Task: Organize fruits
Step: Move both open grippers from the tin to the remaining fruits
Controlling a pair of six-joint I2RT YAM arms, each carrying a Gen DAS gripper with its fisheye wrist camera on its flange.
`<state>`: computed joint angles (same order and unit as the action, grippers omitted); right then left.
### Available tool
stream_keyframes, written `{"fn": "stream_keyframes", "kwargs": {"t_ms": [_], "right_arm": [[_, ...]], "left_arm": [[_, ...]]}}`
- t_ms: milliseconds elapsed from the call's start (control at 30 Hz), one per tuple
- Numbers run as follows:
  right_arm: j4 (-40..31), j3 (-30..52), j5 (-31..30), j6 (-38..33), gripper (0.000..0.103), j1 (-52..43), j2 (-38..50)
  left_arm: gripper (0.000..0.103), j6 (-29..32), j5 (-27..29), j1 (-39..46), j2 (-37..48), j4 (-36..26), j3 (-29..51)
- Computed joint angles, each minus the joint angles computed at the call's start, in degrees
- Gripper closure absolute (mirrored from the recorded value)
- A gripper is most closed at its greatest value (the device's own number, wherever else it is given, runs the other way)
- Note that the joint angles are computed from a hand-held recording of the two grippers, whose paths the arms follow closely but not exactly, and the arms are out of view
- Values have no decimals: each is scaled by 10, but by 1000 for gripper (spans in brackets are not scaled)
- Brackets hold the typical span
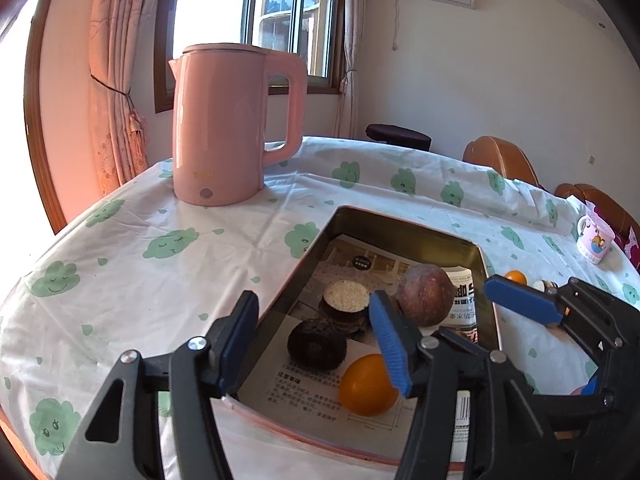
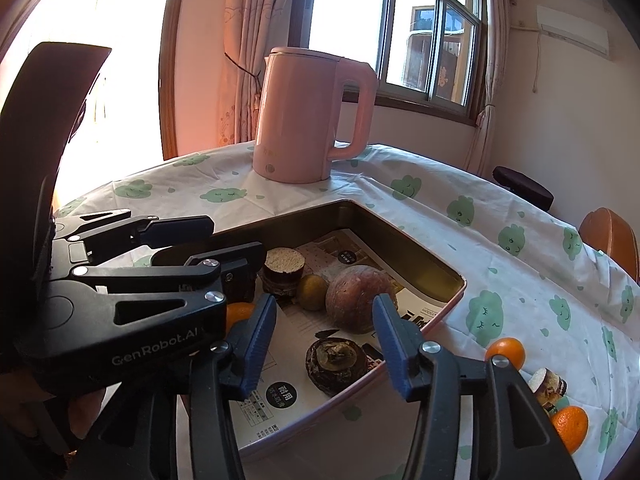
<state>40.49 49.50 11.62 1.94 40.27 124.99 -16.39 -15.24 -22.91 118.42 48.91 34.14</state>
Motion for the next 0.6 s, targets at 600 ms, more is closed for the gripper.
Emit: {"fn": "stream_keyframes", "kwargs": {"t_ms": [600], "right_arm": [[92,-229,-11,-11,38,-219,-137]], "left_arm": [[26,2,-69,-142,-12,-33,46]]}}
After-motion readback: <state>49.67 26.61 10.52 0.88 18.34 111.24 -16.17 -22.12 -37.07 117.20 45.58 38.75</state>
